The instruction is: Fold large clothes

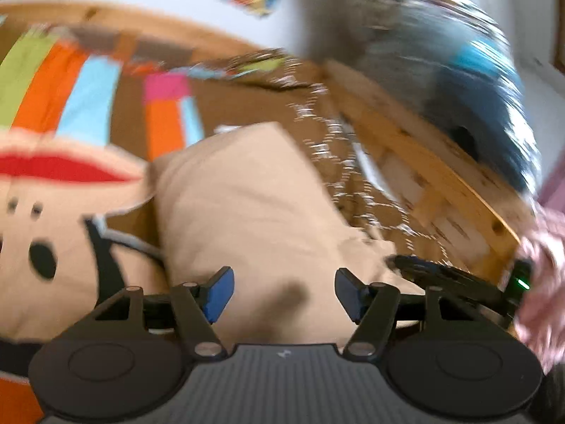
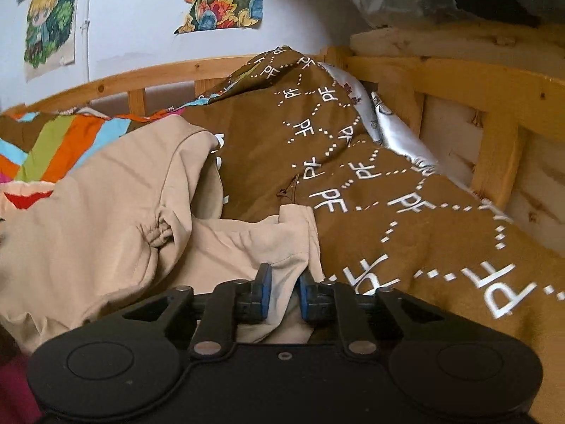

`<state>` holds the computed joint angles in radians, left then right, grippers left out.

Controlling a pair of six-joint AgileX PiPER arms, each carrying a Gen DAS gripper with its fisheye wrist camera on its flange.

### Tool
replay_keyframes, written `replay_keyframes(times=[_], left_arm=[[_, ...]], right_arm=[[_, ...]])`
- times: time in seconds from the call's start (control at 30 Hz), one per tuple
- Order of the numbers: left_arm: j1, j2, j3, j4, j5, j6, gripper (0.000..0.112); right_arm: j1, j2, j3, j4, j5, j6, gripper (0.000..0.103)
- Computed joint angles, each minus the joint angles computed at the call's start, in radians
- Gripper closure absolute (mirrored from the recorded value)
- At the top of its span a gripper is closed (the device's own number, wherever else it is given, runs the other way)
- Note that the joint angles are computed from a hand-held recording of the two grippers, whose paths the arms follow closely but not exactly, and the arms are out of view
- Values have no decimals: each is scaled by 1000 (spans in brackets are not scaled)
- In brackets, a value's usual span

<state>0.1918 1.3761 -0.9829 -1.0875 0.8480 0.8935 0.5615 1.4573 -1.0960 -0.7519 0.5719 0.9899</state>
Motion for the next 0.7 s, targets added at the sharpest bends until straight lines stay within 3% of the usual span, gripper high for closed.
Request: replay_keyframes(times=[0.03,0.1,0.13,0.27,0.33,0.4,0.47,0.57,0.63,0.7], left_arm=[[9,11,0,-1,-7,-8,46],[19,47,-26,24,7,-36,46],[21,59,-31,28,13,-43,46],[-3,70,-22,86,-19,-73,46],[-8,63,-6,73,-35,-46,46],[-15,60,-3,79,-44,-39,45],[-19,54,4,80,-54,-35,45],[-44,28,31,88,-99,-32,46],[-65,11,45,101,-130,-22,46],[-77,1,54,106,-149,-10,46]], right_arm=[[9,-7,-4,-14,21,11,84],[40,-29,-10,-80,87,80,68],[65,-43,-9,-139,134,149,65],[155,-88,-20,-259,295,360,63],[177,-95,-35,-286,277,373,63],[166,-58,-103,-227,221,249,63],[117,5,-198,-95,108,49,63],[70,167,-390,110,1,-251,63],[72,308,-566,218,1,-451,63],[79,448,-766,345,67,-651,63]])
